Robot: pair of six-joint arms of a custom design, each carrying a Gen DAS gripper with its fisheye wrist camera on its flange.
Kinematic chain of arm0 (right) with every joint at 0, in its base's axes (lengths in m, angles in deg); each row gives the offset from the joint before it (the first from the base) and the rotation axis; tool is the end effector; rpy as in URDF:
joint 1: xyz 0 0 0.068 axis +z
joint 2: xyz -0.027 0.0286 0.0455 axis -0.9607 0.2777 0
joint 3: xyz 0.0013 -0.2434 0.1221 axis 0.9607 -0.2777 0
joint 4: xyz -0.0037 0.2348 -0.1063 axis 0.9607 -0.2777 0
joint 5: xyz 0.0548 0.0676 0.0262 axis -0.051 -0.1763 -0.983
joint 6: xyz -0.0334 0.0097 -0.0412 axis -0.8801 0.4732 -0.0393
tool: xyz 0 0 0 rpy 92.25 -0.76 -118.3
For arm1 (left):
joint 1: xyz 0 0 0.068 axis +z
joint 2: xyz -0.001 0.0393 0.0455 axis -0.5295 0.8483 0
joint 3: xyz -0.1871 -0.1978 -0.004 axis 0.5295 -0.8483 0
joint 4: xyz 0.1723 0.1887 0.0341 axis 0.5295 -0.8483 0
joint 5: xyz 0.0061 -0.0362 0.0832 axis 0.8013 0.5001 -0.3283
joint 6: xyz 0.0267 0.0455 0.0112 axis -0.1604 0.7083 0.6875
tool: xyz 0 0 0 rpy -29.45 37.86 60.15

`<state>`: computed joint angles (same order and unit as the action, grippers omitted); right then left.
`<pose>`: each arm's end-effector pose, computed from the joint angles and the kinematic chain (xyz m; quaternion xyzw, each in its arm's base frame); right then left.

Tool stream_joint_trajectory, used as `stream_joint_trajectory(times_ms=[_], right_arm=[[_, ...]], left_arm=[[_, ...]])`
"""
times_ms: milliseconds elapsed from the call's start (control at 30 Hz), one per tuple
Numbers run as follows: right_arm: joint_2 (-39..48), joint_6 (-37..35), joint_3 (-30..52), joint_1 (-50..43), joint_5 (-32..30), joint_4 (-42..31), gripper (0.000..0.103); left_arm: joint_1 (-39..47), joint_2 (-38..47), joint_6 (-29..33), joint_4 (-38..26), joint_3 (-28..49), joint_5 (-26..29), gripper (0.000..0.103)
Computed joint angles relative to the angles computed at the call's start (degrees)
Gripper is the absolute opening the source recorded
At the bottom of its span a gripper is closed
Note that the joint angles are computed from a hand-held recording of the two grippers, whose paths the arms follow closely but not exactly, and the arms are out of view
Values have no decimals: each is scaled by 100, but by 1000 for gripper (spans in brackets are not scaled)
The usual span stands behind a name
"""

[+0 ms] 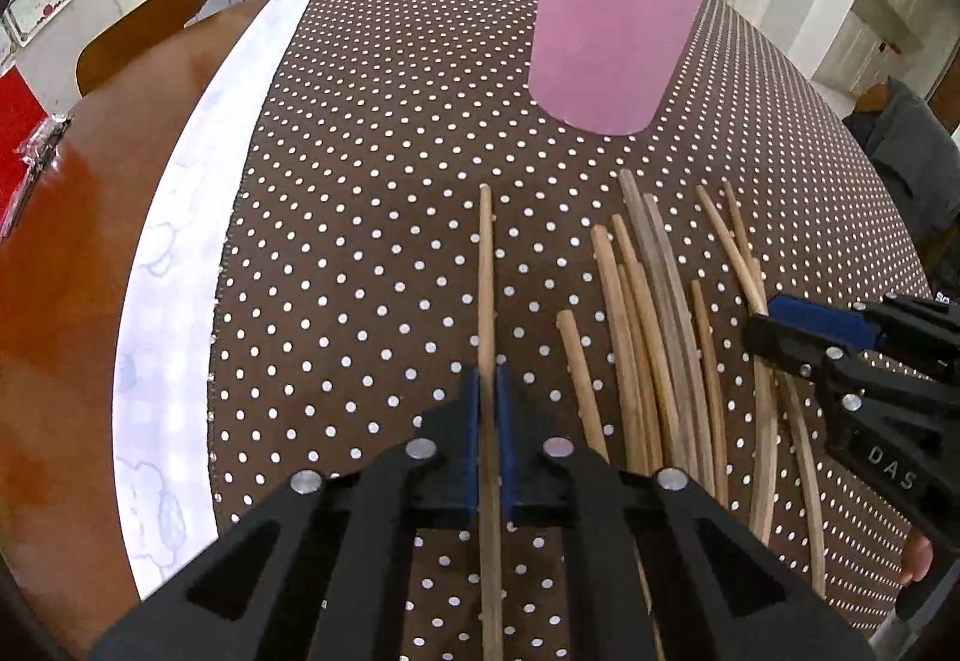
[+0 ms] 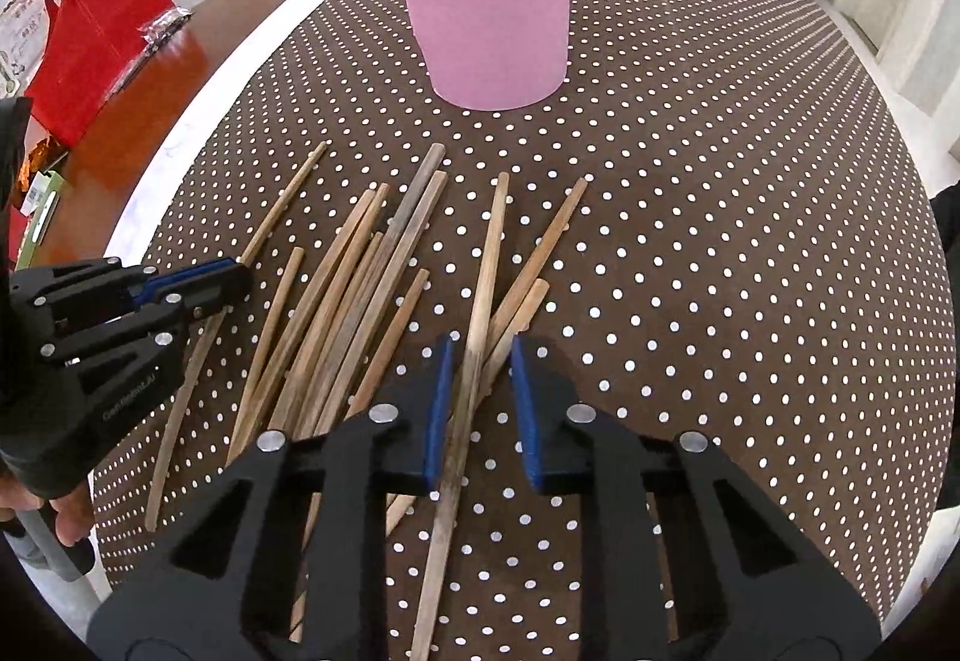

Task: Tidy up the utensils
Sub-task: 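Lower both tools to the chopsticks and close each gripper on one chopstick, then lift the chopstick in the right gripper into the pink cup while the left gripper carries its chopstick there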

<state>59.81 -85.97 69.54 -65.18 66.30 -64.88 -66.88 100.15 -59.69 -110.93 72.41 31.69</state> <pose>0.2877 0.0510 0.2106 -0.1412 0.9628 0.1024 0.2065 0.2807 -0.1871 0.1883 0.0319 0.9760 -0.0168 0.2148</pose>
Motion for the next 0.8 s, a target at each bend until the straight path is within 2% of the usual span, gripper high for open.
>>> stream_joint_trajectory(times_ms=[33,100,233,367,500,800], right_arm=[[39,-13,58,-21,-23,-17,17],[23,-58,72,-127,-153,-9,8],[-84,-135,155,-375,-493,-66,6],[77,-222,358,-573,-732,-172,6],[274,-289,541,-702,-850,-450,7],[258,-25,404,-291,-168,-205,8]], left_arm=[[22,-47,-42,91,-67,48,6],[70,-214,-103,300,-266,80,6],[141,-809,-251,1021,-808,225,6],[35,-1063,-309,1234,-924,30,6],[6,-1022,-309,1078,-809,-7,6],[51,-1036,-375,1041,-931,96,6]])
